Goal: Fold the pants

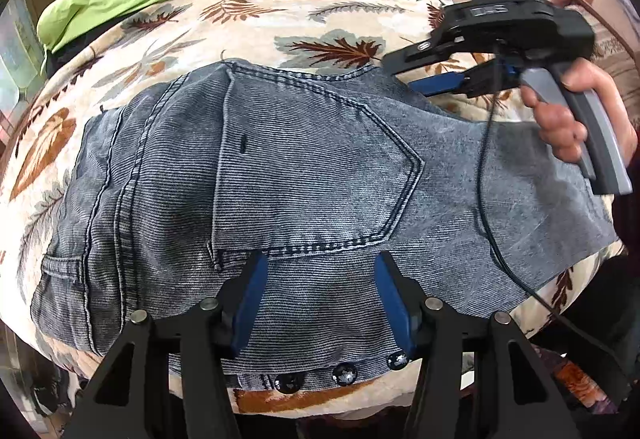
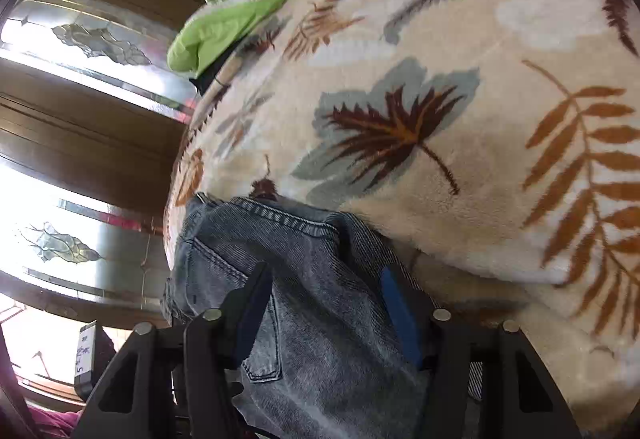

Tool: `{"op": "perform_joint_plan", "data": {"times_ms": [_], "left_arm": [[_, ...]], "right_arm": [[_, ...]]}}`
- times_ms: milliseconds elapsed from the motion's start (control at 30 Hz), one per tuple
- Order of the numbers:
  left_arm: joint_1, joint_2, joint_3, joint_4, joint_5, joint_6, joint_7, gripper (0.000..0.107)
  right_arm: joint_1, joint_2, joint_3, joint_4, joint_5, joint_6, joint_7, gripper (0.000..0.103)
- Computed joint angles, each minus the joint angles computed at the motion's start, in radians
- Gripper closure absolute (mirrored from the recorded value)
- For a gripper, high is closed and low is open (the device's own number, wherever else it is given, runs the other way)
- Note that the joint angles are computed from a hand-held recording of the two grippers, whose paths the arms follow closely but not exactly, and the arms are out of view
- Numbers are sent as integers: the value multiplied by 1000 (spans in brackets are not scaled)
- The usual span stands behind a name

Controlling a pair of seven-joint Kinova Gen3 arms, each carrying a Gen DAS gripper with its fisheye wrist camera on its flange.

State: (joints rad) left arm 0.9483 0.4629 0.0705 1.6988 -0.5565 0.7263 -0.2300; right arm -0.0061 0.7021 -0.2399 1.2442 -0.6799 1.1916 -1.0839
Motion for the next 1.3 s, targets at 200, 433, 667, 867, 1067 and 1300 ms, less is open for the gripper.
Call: {"op": "perform_joint_plan", "data": {"times_ms": [200, 433, 667, 867, 1067, 1300], "left_arm": [[-14, -3, 0, 14, 13, -28, -3, 49], [-9, 8, -5, -1, 18, -17, -5, 48], [-27, -18, 3, 17, 51, -33, -5, 48], [-3, -41, -3, 25, 24, 8, 42, 48], [23, -47, 4, 5, -47, 98, 118, 48], [32, 53, 26, -63, -31, 207, 55, 39]], "right_arm": [[-77, -8, 16, -35, 90, 3, -8, 87], [-245, -171, 76, 85, 310, -260, -72, 101], [-332, -140, 152, 91, 463, -373, -260, 101], [-104, -172, 50, 130, 276, -341, -297, 99], [-42, -320, 46, 302, 230, -388, -176, 99], [-185, -327, 139, 385, 392, -370, -308, 99]]}}
